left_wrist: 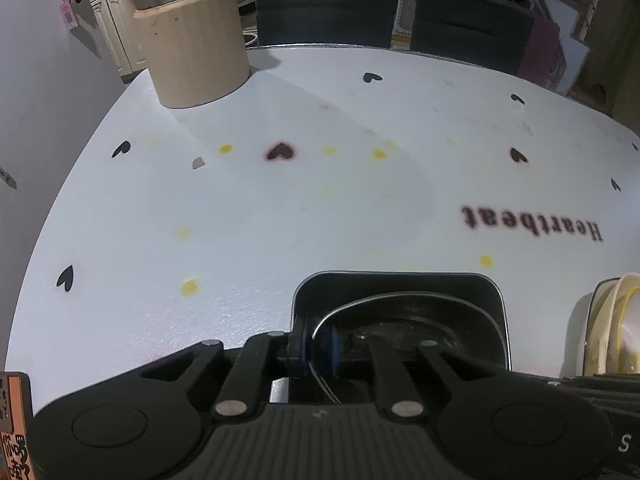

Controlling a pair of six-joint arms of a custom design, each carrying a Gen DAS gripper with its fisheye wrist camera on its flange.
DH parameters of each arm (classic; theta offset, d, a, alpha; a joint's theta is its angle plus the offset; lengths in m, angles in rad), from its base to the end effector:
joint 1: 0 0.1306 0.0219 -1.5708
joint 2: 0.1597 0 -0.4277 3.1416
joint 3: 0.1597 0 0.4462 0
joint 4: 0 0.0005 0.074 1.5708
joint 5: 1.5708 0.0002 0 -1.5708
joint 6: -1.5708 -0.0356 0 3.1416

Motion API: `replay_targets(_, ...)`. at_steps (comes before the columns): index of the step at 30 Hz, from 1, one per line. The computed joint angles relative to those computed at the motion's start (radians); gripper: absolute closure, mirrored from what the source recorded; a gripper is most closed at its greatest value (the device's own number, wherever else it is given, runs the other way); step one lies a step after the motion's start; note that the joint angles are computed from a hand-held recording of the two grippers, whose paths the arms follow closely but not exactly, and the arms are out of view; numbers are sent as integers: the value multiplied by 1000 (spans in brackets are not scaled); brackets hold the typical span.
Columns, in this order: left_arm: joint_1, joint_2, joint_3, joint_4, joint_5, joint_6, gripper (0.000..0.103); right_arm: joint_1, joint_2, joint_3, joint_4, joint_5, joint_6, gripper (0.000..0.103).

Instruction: Organize plates and bowls

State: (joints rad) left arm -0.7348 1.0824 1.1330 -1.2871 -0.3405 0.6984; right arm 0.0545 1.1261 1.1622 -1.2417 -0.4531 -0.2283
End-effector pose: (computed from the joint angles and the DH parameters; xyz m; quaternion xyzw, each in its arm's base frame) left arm 0.2781 -0.2360 0.4563 -0.0105 0.9722 0.0183 0.2334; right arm 0.3838 0.0360 0.4581 0.0425 0.9582 0.2436 0.1440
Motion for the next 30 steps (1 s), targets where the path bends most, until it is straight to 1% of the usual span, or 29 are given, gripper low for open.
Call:
replay_targets(6,11,9,-2,16,5,-5,87,6,11,5,3,8,-5,96)
replay_targets(8,11,6,-4,27,1,0,87,3,13,4,3,-2,-7,93)
replay_targets(9,13,3,-6,32,4,4,85,1,15,5,-2,-9,-9,92)
replay_targets(10,16,1,-6,37,12,8,81,1,15,4,-1,-15,-11,87)
replay_targets(14,12,-6,-4,44,15,4,76,8,15,10,-10,-5,-9,87)
replay_targets(17,8,-32,-12,68,20,7,65,5,9,17,-15,-12,1,86)
replay_targets(18,4,-36,-11,65,5,9,54,3,7,19,-17,-20,7,85)
replay_targets(19,-2,-41,-10,58,-20,10,46,-1,5,22,-20,-28,16,79)
replay_targets(20,-4,-48,-10,56,-36,9,44,-1,1,26,-23,-25,28,74)
replay_targets(21,-3,-59,-14,55,-42,9,44,-1,-4,30,-24,-18,41,72)
replay_targets(24,17,-89,-26,50,-17,24,44,-5,-22,37,-10,14,83,72)
replay_targets(27,38,-107,-33,20,6,29,47,-4,-31,37,12,76,128,72)
replay_targets(28,46,-114,-37,14,17,27,54,-3,-30,36,16,93,135,73)
replay_targets(30,60,-121,-43,1,42,22,63,-3,-20,36,12,118,144,74)
